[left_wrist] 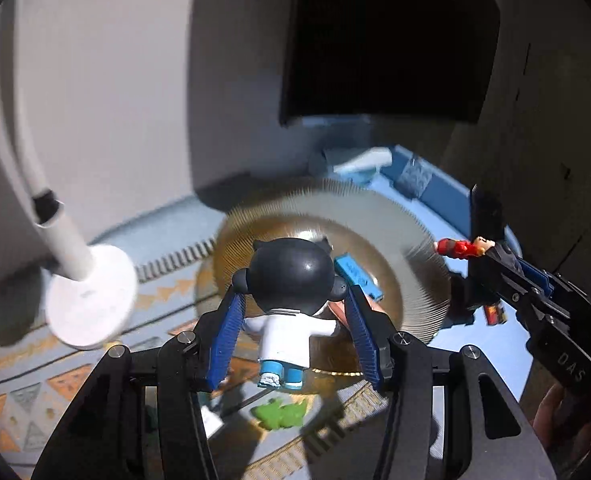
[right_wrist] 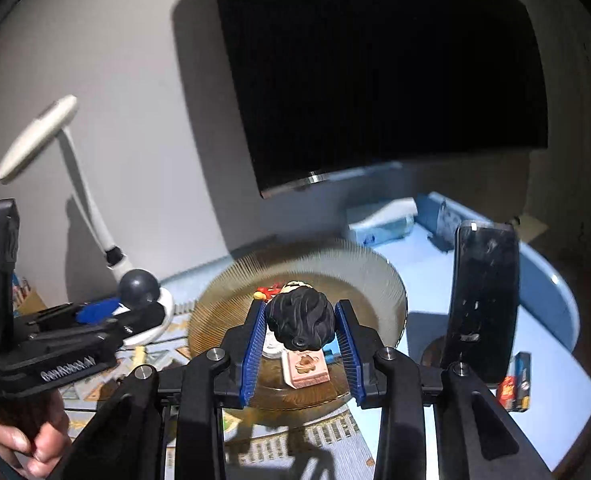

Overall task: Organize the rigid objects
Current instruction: 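Carry both figurines over the amber bowl and open both tools to drop them, then return both tools to the remaining pile of objects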

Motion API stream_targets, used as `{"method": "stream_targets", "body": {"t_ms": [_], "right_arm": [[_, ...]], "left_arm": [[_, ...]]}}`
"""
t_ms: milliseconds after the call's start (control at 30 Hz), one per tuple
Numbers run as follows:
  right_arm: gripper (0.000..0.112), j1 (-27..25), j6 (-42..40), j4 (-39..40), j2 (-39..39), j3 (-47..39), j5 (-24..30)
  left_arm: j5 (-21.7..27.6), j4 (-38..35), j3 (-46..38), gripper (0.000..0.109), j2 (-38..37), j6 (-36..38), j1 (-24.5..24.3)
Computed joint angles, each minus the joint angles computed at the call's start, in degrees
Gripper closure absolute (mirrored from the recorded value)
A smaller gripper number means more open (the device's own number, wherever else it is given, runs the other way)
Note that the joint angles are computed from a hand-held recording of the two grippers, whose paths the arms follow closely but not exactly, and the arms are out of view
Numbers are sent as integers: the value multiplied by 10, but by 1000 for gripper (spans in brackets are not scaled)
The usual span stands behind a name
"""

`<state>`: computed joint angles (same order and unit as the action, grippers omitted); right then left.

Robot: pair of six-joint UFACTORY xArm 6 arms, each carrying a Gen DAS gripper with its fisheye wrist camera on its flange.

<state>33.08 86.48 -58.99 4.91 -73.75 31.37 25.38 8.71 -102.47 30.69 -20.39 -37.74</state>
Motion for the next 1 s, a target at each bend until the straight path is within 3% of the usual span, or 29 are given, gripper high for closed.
{"method": "stream_targets", "body": {"t_ms": [200, 433, 533, 667, 733, 767, 833, 900, 1000], "right_arm": [[78, -29, -73, 110, 54, -14, -2], [78, -39, -88, 133, 74, -14, -3], [74, -39, -101, 141, 70, -18, 5], [69, -30, -12, 40, -1, 20, 18], [49, -23, 52, -20, -48, 48, 23], [47, -15, 81, -48, -68, 59, 33], [46, 3, 101, -72, -94, 69, 53], [46, 21, 101, -75, -107, 71, 64], [46, 49, 103, -78, -113, 67, 65]], "left_arm": [[75, -42, -119, 60, 102, 36, -8], [125, -60, -209, 59, 168, 47, -12], [137, -66, -206, 46, 157, 51, -10], [36, -42, -44, 43, 27, 24, -2], [-28, -28, 53, 31, -52, 2, 3], [-63, 2, 104, 26, -94, -31, 6], [-114, 77, 187, 26, -162, -102, 22], [-127, 162, 248, 26, -225, -179, 36], [-141, 231, 321, 26, -303, -251, 55]]}}
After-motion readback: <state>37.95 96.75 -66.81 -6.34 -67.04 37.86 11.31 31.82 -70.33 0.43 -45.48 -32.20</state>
